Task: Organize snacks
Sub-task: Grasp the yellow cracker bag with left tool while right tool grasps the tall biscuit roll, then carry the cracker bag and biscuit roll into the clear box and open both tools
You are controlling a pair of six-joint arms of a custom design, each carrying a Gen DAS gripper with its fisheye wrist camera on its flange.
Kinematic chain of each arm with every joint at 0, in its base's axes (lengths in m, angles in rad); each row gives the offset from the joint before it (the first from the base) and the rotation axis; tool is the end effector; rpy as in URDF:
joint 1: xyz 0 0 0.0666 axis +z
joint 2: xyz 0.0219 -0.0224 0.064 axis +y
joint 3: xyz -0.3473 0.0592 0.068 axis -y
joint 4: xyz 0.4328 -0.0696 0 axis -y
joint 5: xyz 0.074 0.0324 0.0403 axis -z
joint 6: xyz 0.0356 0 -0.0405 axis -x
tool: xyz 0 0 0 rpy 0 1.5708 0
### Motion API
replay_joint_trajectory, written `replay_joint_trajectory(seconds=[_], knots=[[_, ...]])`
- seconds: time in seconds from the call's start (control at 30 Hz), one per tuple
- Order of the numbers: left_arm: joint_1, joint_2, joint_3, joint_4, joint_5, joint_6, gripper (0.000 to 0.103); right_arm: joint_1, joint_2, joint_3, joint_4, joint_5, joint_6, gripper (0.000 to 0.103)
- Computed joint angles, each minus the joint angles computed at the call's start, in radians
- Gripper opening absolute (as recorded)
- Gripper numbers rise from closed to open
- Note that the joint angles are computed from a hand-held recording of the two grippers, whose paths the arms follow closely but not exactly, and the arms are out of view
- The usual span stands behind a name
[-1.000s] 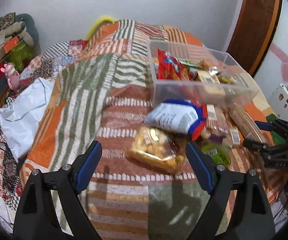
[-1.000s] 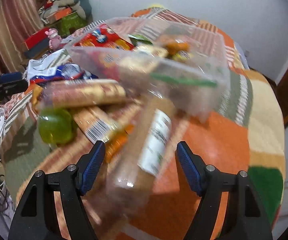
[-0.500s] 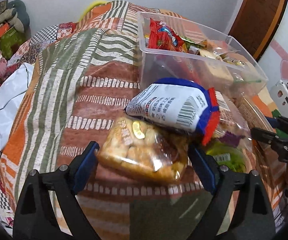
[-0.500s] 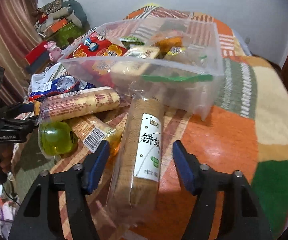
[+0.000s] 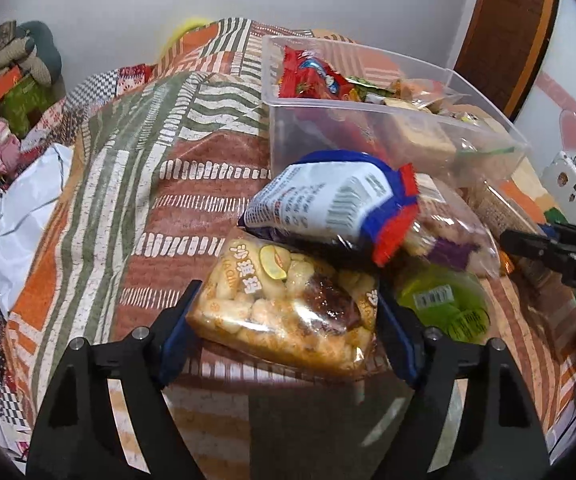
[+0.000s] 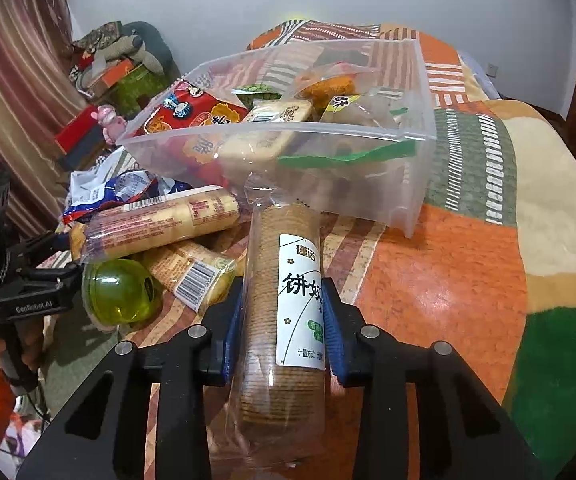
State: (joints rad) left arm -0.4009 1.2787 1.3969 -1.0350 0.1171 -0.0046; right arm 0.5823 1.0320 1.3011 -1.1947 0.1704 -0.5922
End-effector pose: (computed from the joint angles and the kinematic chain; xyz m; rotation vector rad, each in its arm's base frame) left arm 0.4431 -0.1927 0.4469 0.5532 2.4438 -0.3112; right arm 0.3249 0.2062 0.4914 0.0837 2.4985 0.2852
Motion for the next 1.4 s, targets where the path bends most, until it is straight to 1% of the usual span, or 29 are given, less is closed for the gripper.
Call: replay_joint_trajectory(seconds=[0.17,0.33,0.47,0.57,0.7,0.87,1.1,1.27,1.4], knots=[[-0.004,-0.054,-0.029,-0.002,-0.023,0.006,0.080,0.004,-0.028,-0.014,-0.006,0.006,-0.012,0.032],[0.006,-0.095,-0.026,-0.003,-0.015,0.024,0.080,0.010,-0.052,-0.014,-0.008,0.020,-0.018,0.032],[0.009,-0.104,0.002,-0.003,-0.021,0.030,0.080,0.018,-0.064,-0.005,0.001,0.032,-0.021,0.032],[0.015,-0.105,0.029,0.000,-0.003,0.045,0.080,0.024,-0.073,0.007,0.014,0.051,-0.017,0.032],[0.009,-0.094,0.070,0.013,0.001,0.056,0.080,0.022,-0.068,0.038,0.029,0.077,0.006,0.032],[-0.009,-0.056,0.141,0.027,0.007,0.057,0.080,0.004,-0.059,0.071,0.052,0.104,0.038,0.032],[-0.043,0.029,0.250,0.055,0.005,0.056,0.080,-0.035,-0.037,0.108,0.100,0.127,0.074,0.032],[-0.058,0.119,0.344,0.039,0.010,0.073,0.080,-0.072,-0.022,0.118,0.143,0.112,0.088,0.032],[-0.071,0.201,0.422,0.023,-0.017,0.081,0.080,-0.097,0.003,0.138,0.168,0.105,0.100,0.032]])
